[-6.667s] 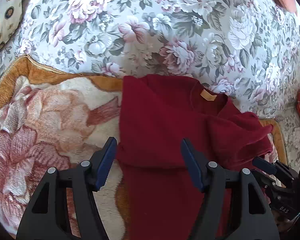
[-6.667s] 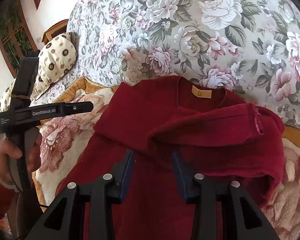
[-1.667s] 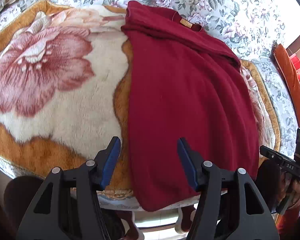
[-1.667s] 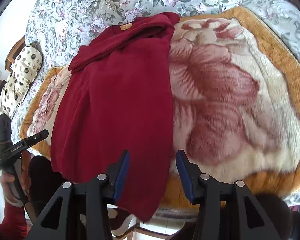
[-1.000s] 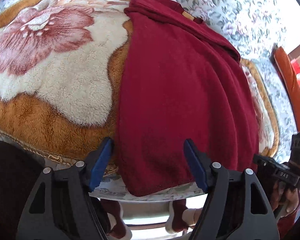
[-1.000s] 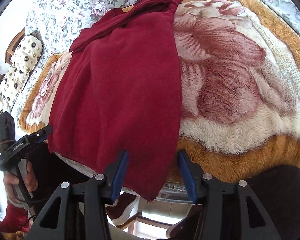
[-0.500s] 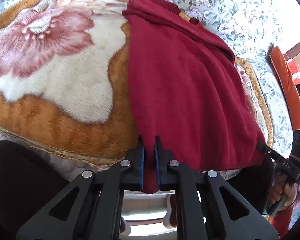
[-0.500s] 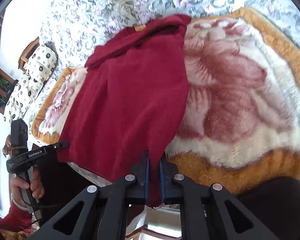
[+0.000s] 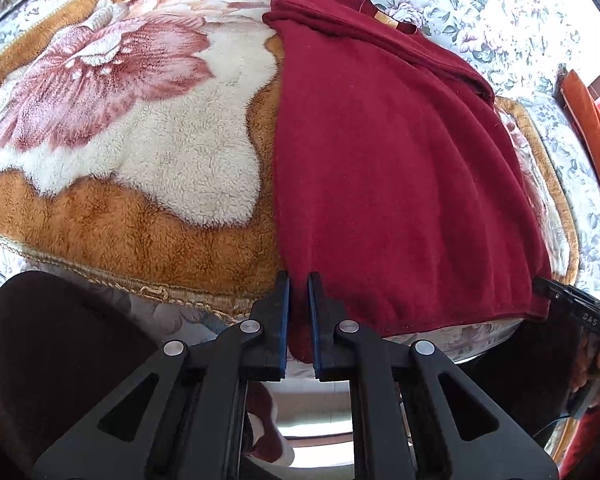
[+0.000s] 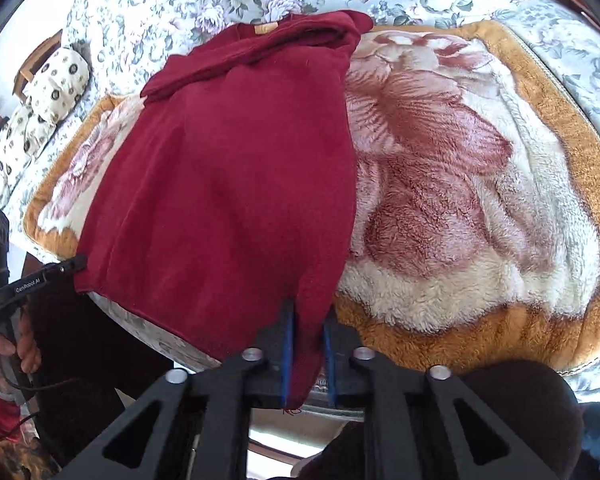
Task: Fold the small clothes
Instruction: 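Close both tools on the sweater hem, then lift the hem with both tools and fold it toward the collar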
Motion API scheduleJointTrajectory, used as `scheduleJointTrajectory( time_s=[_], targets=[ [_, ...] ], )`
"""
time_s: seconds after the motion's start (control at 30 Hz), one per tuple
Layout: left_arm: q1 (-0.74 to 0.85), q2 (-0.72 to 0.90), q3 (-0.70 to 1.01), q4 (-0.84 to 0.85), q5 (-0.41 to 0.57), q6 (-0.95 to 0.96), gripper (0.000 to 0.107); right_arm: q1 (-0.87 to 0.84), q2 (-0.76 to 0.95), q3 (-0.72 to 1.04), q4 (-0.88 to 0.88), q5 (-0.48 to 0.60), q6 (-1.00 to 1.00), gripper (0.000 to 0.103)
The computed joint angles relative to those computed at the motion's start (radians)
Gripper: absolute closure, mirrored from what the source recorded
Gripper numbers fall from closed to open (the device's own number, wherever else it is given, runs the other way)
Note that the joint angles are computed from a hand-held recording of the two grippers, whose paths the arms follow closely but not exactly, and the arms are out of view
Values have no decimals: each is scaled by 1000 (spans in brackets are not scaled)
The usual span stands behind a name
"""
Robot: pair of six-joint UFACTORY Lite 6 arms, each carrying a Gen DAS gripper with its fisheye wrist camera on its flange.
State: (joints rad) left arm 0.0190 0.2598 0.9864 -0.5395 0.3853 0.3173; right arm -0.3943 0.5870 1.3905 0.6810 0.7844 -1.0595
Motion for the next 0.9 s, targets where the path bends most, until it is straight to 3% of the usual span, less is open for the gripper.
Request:
scheduleJointTrajectory(
  time_s=[0.03, 0.1, 0.17, 0.23, 0.37, 0.53, 0.57, 0.6, 0.63, 0.67, 0.73, 0.9],
  targets=[
    [-8, -2, -1, 12, -6, -20, 99, -4, 10, 9, 8, 15, -1, 64],
    [-26, 14, 19, 76, -10, -96, 99, -5, 22, 13, 16, 21, 3, 64],
    [-30, 35, 43, 119, -3, -145, 89, -5, 26, 8, 26, 15, 3, 64],
    [-27, 42, 53, 86, 13, -129, 72, -9, 24, -3, 41, 16, 0, 64],
    [-38, 37, 56, 123, 8, -182, 68, -24, 26, 6, 42, 44, 5, 64],
    [-37, 58, 45, -18, -11, -52, 64, -44, 49, 25, 52, 62, -38, 65],
    [-46, 56, 38, -44, -20, -12, 64, -41, 38, 10, 70, 59, -62, 80],
    [-55, 56, 35, -30, -27, -13, 72, -41, 41, 10, 82, 76, -74, 90],
    [-59, 61, 40, -28, -24, -4, 94, -47, 60, 30, 91, 111, -76, 94],
    [-50, 68, 53, -67, 1, 42, 99, -51, 61, 33, 98, 122, -83, 95],
    [-19, 71, 75, -164, 60, 136, 99, -63, 54, 39, 125, 156, -97, 95],
    [61, 36, 214, -230, 240, 213, 99, -127, 144, 276, 258, 456, -70, 95]
  ],
)
